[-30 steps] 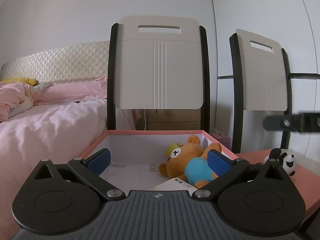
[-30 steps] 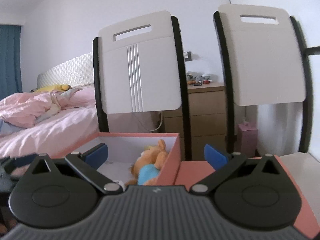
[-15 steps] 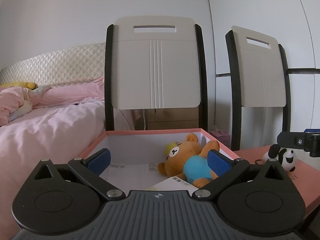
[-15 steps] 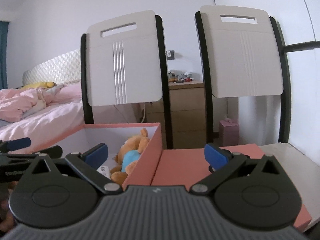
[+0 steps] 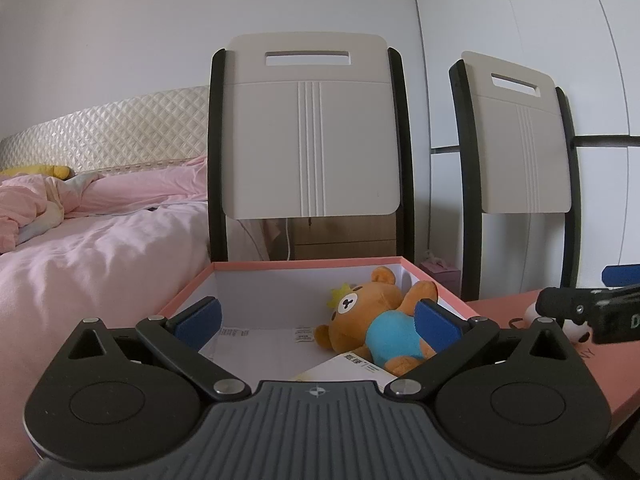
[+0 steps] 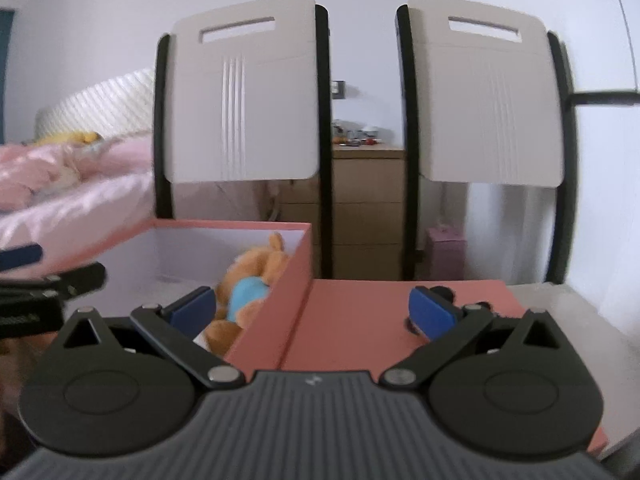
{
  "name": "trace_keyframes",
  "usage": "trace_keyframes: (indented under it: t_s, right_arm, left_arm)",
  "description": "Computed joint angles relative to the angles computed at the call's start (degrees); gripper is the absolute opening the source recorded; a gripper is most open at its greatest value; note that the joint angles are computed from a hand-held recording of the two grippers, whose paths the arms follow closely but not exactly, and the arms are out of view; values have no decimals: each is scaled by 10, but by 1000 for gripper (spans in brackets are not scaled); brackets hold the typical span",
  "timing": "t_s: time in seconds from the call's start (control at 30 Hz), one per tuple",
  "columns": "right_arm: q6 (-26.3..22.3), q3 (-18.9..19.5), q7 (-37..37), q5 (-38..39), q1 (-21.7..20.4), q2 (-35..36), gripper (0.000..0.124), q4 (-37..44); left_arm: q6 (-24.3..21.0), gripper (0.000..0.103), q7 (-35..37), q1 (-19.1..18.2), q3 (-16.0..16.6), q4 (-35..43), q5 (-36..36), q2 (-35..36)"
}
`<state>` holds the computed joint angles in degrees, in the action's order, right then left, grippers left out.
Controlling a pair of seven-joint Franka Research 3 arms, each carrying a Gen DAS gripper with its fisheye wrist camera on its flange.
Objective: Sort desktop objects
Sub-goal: 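Withdraw the right gripper and move it toward the panda plush on the lid, then close the right gripper around the black-and-white panda plush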
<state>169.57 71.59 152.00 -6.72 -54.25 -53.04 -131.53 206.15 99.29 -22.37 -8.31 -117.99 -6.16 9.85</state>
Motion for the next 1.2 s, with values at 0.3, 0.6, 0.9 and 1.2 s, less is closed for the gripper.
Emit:
trace_keyframes:
  t_s: [0.3, 0.6, 0.9, 1.2]
  right_arm:
    - [-1, -5, 10, 4, 3, -13, 103, -8]
    - [1, -39, 17, 1, 22, 28, 103, -20]
    - [26, -81, 15, -38, 2, 87, 103, -18]
    - [72, -64, -11, -52, -62, 103, 103, -47]
  left_arm:
    - [-2, 103, -14, 6, -3, -1, 15, -1]
    - [-1, 103, -31, 12, -6, -3, 33, -4]
    - [-3, 103, -23, 7, -4, -2, 24, -3]
    - [-8, 103, 11, -10, 4, 1, -6, -1]
